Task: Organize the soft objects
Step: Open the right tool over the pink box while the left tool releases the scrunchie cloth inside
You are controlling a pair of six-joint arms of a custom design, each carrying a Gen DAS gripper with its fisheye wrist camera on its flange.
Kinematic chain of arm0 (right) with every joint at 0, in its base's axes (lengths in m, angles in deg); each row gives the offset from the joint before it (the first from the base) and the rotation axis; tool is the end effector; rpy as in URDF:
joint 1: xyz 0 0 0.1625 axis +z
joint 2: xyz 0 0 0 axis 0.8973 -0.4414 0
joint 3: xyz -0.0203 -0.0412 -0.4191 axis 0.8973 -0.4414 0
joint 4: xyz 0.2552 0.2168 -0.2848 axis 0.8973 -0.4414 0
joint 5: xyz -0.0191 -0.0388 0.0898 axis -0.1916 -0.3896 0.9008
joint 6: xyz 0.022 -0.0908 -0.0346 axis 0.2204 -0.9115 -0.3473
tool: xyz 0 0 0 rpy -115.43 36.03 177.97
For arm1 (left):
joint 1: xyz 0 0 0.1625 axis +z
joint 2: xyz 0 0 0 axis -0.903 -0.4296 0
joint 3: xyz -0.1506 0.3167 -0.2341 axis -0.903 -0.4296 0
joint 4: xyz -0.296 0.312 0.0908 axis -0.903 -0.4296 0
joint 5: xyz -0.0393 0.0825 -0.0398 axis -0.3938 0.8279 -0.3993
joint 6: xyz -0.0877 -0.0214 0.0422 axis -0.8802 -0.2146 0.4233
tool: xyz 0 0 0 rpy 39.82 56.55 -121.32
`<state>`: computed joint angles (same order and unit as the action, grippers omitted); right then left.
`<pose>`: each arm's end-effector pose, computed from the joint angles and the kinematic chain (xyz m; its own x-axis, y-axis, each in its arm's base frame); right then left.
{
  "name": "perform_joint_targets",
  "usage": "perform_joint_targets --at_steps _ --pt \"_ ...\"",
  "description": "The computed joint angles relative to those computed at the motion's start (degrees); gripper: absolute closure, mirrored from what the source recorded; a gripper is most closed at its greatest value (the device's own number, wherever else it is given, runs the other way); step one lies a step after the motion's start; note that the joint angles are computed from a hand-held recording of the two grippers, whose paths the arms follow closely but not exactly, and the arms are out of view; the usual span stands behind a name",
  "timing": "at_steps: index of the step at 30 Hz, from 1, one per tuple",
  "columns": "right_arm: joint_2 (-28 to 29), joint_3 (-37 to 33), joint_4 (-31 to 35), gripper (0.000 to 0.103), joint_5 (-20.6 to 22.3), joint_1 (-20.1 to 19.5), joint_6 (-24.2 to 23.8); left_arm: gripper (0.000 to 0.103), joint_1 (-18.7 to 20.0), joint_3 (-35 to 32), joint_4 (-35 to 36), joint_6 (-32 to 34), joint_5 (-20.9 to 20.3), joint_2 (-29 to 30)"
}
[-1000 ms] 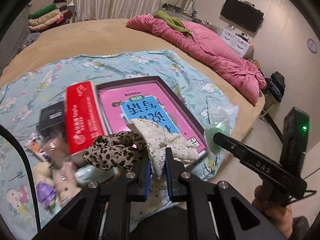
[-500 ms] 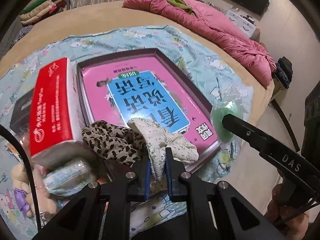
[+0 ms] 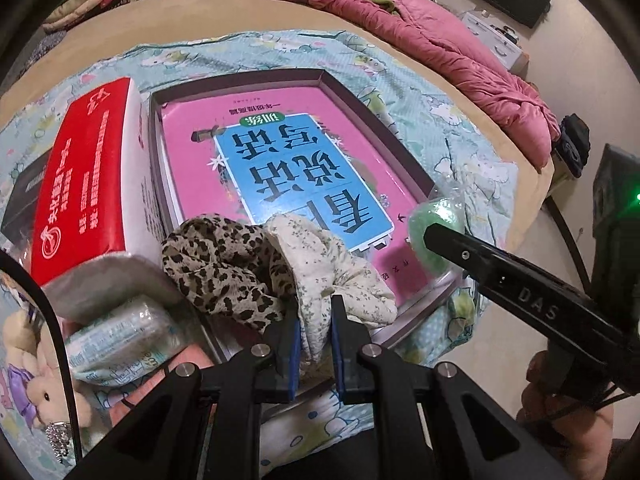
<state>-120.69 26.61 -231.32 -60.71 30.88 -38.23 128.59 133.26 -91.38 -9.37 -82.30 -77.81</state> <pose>0.1560 -0.7644 0.0999 -0.8752 -0.1116 0.4707 -0.3167 0.8678 -0.3831 -0.1457 -0.7347 0.1124 -0.8630 0.0493 -0.5027 0.2455 0.9107 -0.3321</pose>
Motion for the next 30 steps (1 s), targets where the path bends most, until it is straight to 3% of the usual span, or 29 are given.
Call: perform_joint_targets --at_steps 10,19,21,26,30 --pt "1.6 -1.5 -0.6 0.061 -2.8 0.0 0.1 0.087 0.7 -0.6 0.7 -0.8 -1.5 0.2" --pt "1.3 -1.0 -2.4 0.058 -2.7 0.0 -0.2 0.069 0.6 -0.5 0.6 -0.4 -1.2 0.0" --pt "1.1 -0.7 -2.9 0.053 -2.8 0.1 -0.3 0.064 0.4 -0.1 0.2 -0.1 -1.2 -0.2" --pt "0.3 0.4 -4.0 0.048 -2.3 0.3 -0.1 0.045 -0.3 0.9 -0.7 -0.1 -0.7 -0.9" --pt "-0.7 2.0 -5.9 0.044 -2.2 0.5 -0.1 0.044 -1.0 2.1 -1.9 0.5 -0.3 -1.9"
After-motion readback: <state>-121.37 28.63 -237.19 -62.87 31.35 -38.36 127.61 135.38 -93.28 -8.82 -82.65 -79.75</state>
